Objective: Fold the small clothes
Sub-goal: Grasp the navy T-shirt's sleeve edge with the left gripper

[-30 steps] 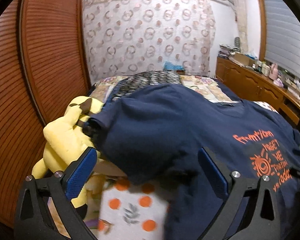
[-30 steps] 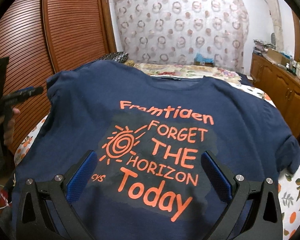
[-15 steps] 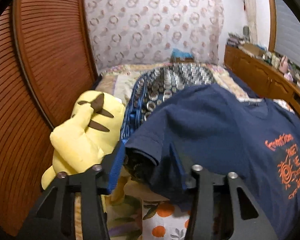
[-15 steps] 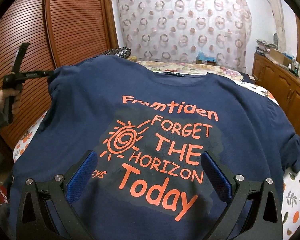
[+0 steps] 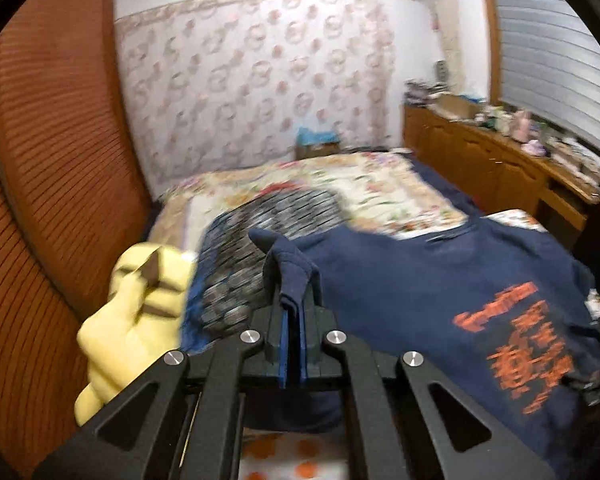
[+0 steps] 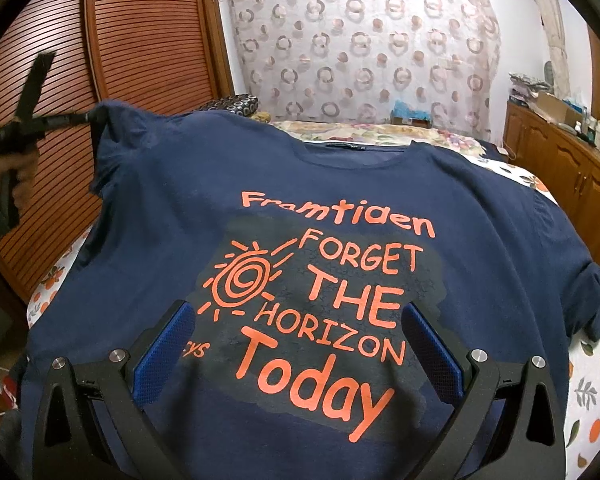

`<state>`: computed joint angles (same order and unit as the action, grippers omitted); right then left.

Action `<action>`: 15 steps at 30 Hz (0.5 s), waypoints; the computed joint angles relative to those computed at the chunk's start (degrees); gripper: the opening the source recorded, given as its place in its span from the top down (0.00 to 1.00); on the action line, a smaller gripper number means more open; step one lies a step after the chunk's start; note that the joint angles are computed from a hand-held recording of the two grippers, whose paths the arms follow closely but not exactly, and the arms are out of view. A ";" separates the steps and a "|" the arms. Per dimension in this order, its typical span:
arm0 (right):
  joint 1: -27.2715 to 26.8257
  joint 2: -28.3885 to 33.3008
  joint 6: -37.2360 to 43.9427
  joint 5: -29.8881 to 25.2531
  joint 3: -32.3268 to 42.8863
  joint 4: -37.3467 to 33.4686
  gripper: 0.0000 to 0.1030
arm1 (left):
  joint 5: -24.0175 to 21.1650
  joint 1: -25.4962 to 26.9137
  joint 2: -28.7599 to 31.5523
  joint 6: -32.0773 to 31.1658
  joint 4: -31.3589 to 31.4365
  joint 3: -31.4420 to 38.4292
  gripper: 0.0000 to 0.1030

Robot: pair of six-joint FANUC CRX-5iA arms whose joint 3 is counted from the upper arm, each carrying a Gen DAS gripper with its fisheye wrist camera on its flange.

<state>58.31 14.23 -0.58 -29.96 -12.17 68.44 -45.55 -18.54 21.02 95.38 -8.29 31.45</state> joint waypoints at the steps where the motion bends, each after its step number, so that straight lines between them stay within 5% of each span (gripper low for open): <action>1: -0.06 -0.01 0.21 0.02 0.07 -0.17 0.00 | -0.32 -0.69 0.84 -1.34 1.09 1.44 0.95; 9: -0.05 -0.07 -0.29 0.03 -0.16 0.27 0.00 | -9.00 -5.69 12.03 -6.98 2.70 18.42 0.95; 12: -0.17 -0.29 -0.32 0.36 -0.42 0.18 0.00 | -8.13 -5.64 12.07 -8.15 5.23 16.77 0.76; 15: -0.14 -0.36 -0.16 0.44 -0.44 -0.09 0.01 | -4.58 -5.52 9.24 -8.74 7.01 11.05 0.45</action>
<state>58.17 13.87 -0.74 -29.52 -12.61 68.35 -50.13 -24.06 30.27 86.64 -1.28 42.50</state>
